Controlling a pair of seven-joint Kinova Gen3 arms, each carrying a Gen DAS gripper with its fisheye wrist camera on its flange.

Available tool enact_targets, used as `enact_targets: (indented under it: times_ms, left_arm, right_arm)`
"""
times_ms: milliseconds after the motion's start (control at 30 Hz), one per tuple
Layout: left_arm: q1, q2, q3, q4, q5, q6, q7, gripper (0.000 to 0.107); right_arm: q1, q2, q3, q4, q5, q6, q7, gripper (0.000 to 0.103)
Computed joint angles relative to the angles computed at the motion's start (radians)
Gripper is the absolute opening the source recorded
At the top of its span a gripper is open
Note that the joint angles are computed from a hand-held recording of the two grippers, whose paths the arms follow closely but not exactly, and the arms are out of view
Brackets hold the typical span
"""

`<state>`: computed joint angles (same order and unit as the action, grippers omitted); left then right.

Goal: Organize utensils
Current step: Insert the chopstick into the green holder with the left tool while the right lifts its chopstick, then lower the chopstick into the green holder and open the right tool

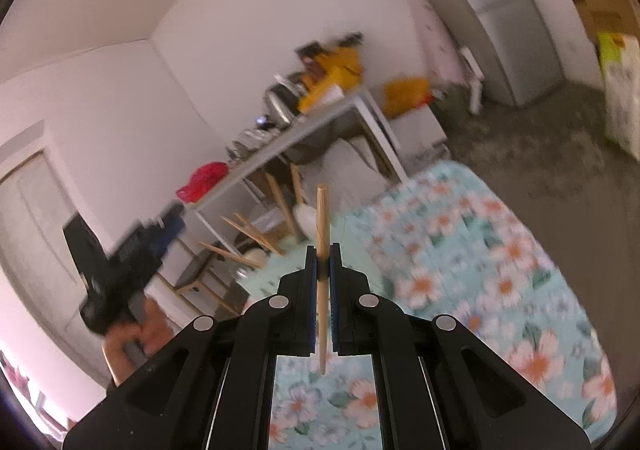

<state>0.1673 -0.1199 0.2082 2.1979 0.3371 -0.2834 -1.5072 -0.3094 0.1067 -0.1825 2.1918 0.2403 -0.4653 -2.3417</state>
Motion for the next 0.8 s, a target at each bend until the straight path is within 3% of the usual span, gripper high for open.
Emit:
enact_targets:
  times_ms: [233, 367, 500, 633, 733, 800]
  left_arm:
    - [-0.086, -0.128, 0.096, 0.156, 0.095, 0.022, -0.057, 0.067]
    - [-0.121, -0.168, 0.133, 0.216, 0.094, 0.038, -0.027, 0.077]
    - [-0.200, -0.200, 0.229, 0.267, 0.118, 0.028, -0.018, 0.086]
    - [-0.265, -0.212, 0.302, 0.293, 0.138, 0.022, -0.020, 0.091]
    - [-0.280, -0.214, 0.315, 0.301, 0.138, 0.019, -0.010, 0.094]
    - [-0.289, -0.219, 0.316, 0.305, 0.135, 0.023, -0.008, 0.095]
  right_arm:
    - [-0.308, -0.039, 0.245, -0.109, -0.137, 0.013, 0.285, 0.004]
    - [-0.493, 0.021, 0.406, -0.245, -0.219, 0.071, 0.447, 0.004]
    - [-0.678, 0.111, 0.583, -0.369, -0.368, 0.155, 0.610, 0.004]
    - [-0.713, 0.201, 0.629, -0.472, -0.427, 0.237, 0.685, 0.004]
    - [-0.767, 0.270, 0.716, -0.529, -0.359, 0.290, 0.607, 0.004]
    - [-0.749, 0.302, 0.707, -0.563, -0.301, 0.327, 0.554, 0.004]
